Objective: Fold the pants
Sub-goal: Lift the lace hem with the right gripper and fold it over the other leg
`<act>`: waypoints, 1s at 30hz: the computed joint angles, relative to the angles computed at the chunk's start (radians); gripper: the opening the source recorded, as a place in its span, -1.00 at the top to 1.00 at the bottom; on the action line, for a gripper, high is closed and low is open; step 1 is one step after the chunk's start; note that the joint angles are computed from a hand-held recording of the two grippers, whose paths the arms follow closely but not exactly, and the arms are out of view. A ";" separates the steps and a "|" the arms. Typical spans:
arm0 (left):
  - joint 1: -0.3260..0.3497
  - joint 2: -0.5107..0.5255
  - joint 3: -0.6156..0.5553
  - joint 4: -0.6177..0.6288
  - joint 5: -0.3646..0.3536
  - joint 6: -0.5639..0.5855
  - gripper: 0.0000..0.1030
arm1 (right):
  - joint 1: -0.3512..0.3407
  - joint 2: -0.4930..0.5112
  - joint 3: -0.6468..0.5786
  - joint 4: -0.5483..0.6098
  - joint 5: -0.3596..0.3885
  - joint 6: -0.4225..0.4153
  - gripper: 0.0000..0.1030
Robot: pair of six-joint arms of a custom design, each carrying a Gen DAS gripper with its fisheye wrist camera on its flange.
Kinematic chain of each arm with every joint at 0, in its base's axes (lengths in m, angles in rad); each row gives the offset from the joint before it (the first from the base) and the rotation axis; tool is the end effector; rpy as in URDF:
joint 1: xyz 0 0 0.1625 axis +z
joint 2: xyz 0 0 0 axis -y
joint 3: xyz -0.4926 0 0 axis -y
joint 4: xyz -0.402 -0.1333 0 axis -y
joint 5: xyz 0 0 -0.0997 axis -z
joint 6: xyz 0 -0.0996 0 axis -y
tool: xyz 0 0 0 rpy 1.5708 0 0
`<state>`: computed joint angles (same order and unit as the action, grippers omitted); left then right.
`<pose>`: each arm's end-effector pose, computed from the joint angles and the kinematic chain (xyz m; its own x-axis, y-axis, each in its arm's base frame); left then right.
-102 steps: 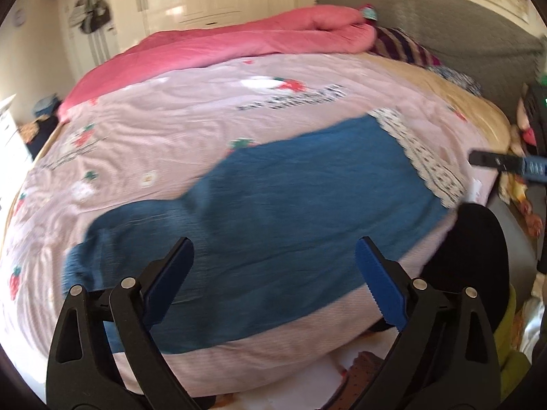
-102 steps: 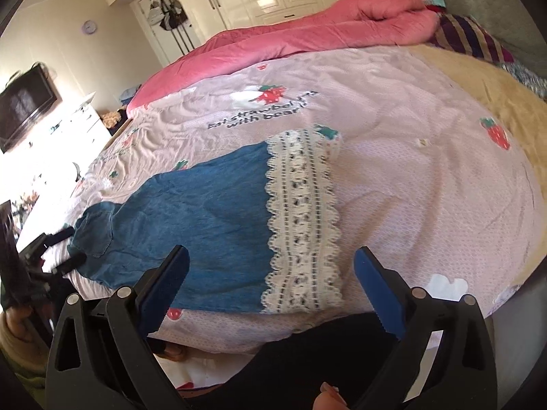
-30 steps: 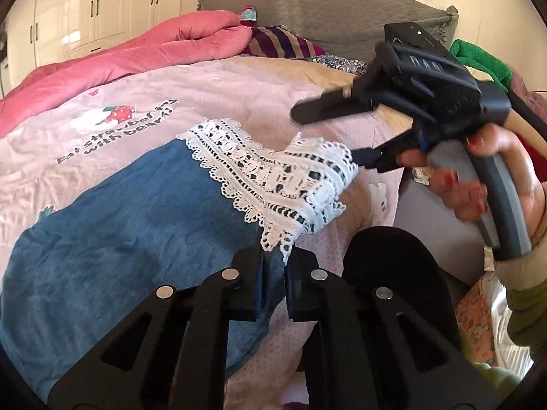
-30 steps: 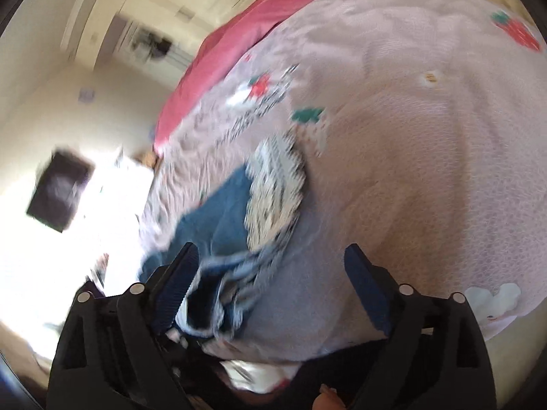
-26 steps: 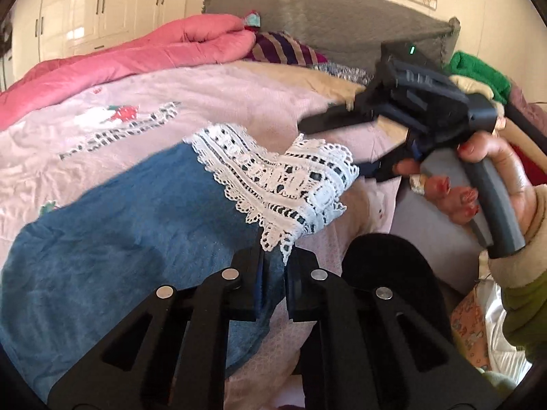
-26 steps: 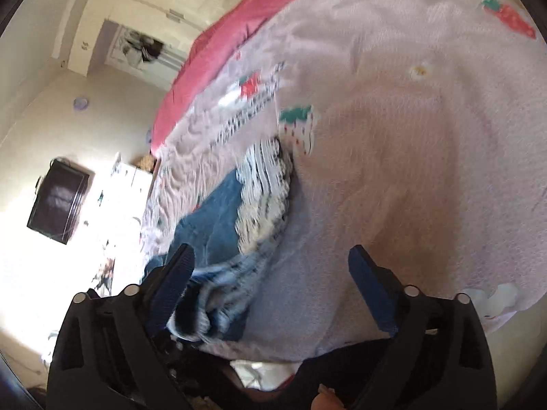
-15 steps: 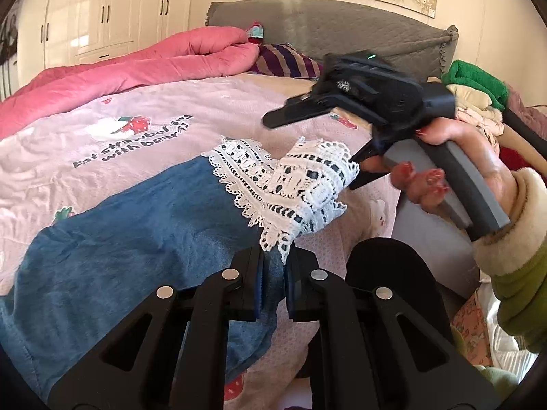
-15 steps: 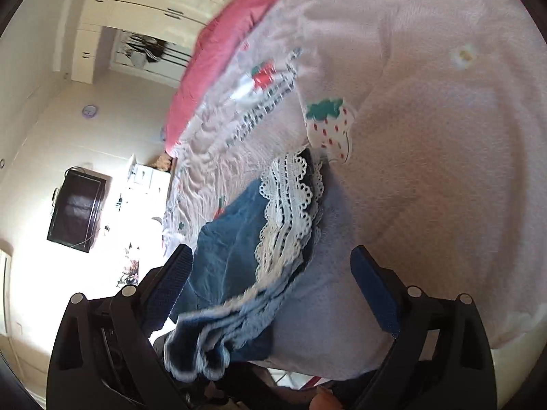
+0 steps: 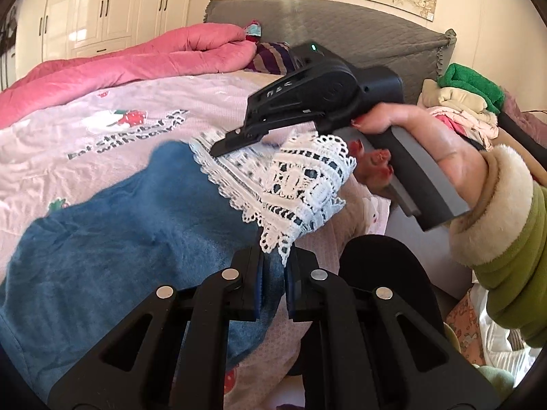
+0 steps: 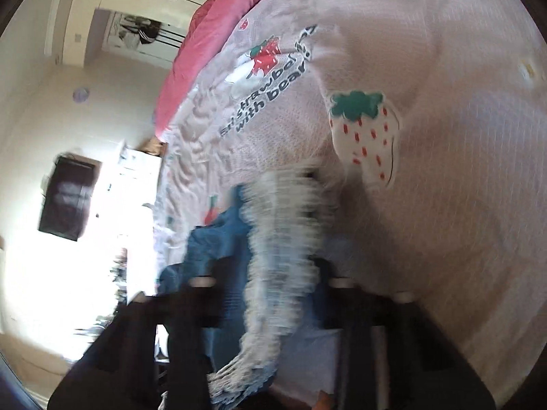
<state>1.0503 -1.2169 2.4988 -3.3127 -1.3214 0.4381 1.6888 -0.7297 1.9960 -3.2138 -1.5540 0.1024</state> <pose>-0.0706 -0.4407 0.1970 -0.6216 0.6801 -0.3886 0.7833 0.5399 -0.3082 0.2067 -0.5969 0.0515 -0.9982 -0.0288 -0.0531 -0.0075 0.9312 -0.3643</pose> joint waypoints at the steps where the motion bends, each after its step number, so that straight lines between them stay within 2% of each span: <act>1: 0.000 0.003 0.001 -0.002 0.002 -0.003 0.93 | 0.008 0.003 0.000 -0.014 -0.017 -0.013 0.80; 4: 0.006 0.004 0.003 -0.003 -0.013 -0.010 0.93 | 0.036 0.007 0.002 -0.055 -0.043 -0.034 0.83; 13: 0.035 -0.051 0.015 -0.009 -0.060 -0.051 0.91 | 0.181 0.056 -0.061 -0.110 -0.216 -0.124 0.84; 21: 0.115 -0.117 0.039 -0.020 -0.101 -0.103 0.91 | 0.266 0.138 -0.191 0.041 -0.279 -0.145 0.84; 25: 0.172 -0.148 0.031 0.028 -0.117 -0.139 0.91 | 0.300 0.197 -0.265 0.133 -0.327 -0.144 0.84; 30: 0.256 -0.167 0.000 0.120 -0.172 -0.209 0.91 | 0.343 0.295 -0.381 0.254 -0.411 -0.144 0.78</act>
